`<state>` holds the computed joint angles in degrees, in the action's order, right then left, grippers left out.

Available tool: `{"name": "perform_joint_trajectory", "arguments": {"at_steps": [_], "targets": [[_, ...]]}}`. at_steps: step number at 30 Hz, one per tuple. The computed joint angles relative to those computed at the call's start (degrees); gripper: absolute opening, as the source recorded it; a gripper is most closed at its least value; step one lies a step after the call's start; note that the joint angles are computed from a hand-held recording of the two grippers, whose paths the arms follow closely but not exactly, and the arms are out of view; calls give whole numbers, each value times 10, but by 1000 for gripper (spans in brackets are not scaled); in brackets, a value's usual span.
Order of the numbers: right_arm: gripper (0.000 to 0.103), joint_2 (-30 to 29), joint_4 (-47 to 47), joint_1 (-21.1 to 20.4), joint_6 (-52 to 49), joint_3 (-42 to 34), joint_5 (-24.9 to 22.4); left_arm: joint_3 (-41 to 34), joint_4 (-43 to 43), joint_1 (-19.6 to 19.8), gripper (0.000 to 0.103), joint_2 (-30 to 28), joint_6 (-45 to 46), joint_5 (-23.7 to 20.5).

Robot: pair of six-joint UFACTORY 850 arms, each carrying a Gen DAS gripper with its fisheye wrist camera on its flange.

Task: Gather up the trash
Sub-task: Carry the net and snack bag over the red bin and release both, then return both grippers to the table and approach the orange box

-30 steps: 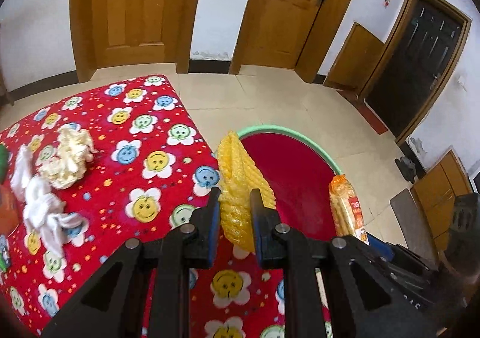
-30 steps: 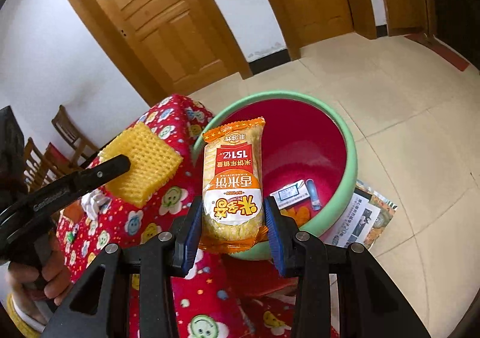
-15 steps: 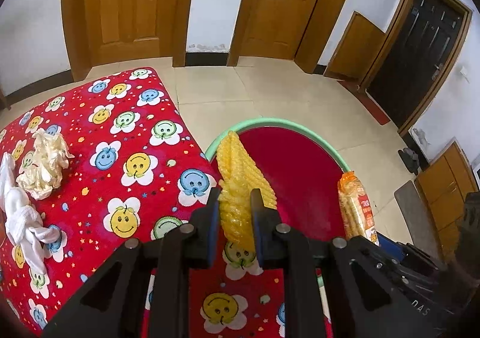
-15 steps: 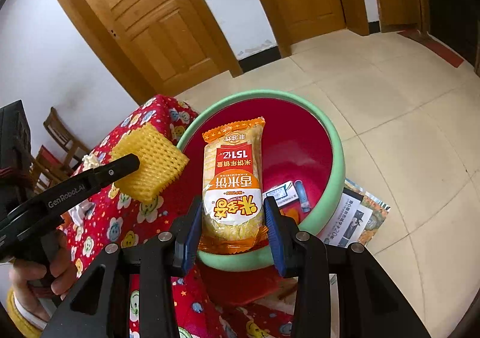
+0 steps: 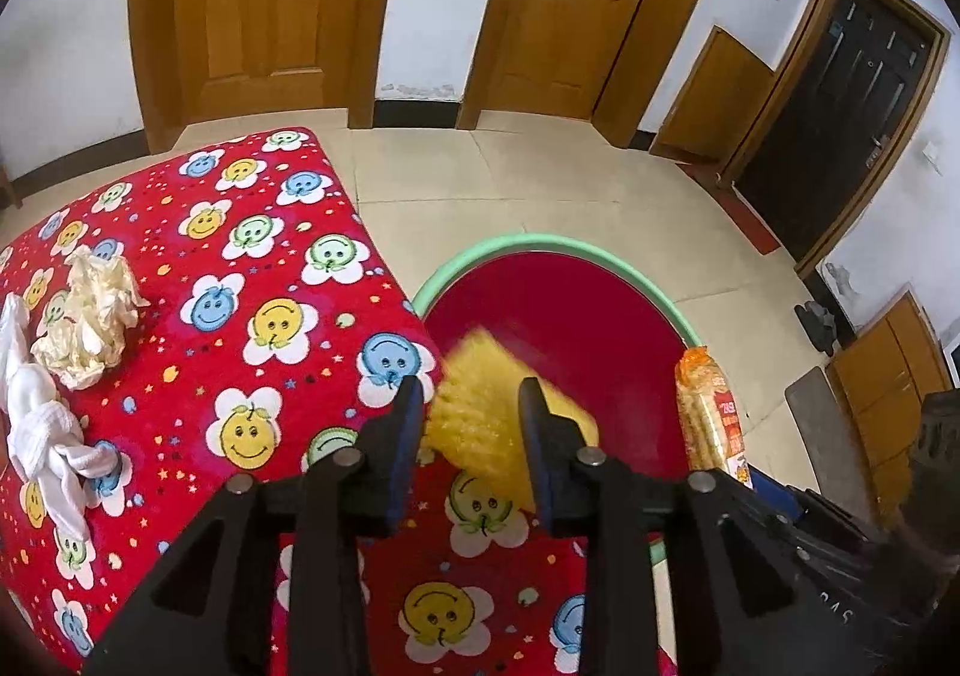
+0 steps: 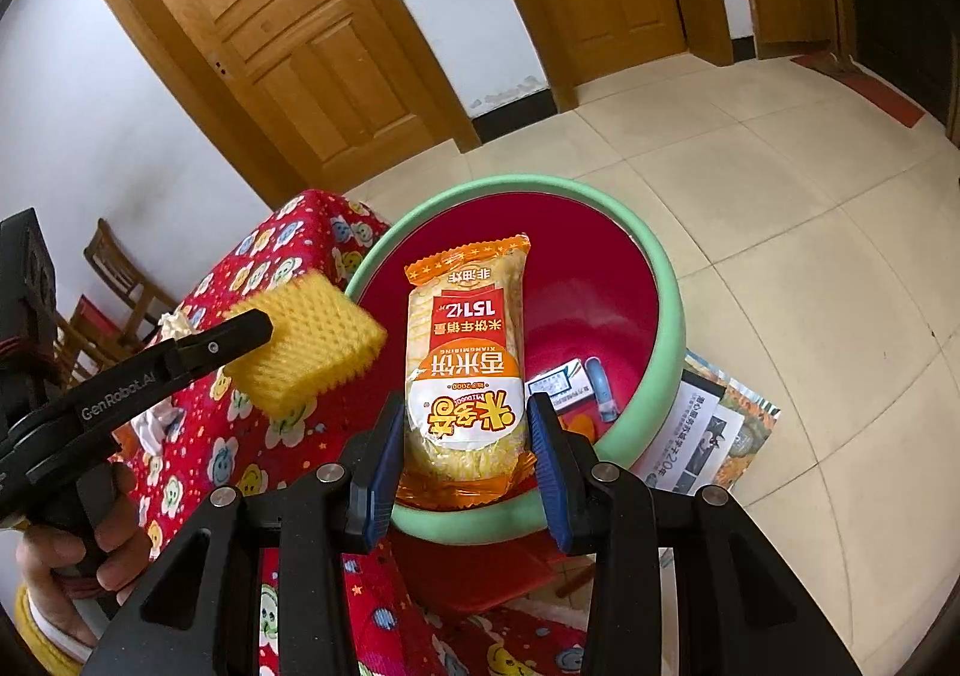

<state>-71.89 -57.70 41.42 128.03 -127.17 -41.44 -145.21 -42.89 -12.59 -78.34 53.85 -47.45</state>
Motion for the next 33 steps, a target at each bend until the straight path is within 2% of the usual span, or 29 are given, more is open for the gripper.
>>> {"name": "perform_joint_trajectory", "arguments": {"at_steps": [2,21,29,33], "targets": [[41,1,-1,0,4,2,1,2,1,1,38,1,-4,6],[43,-9,2,-4,-5,-15,0,49,-9,21,38,32,-14,26],[44,-15,4,0,-13,-33,-2,99,-13,32,38,63,-12,57],[48,-23,11,3,-29,-54,-8,112,-20,41,38,72,-11,64]]}}
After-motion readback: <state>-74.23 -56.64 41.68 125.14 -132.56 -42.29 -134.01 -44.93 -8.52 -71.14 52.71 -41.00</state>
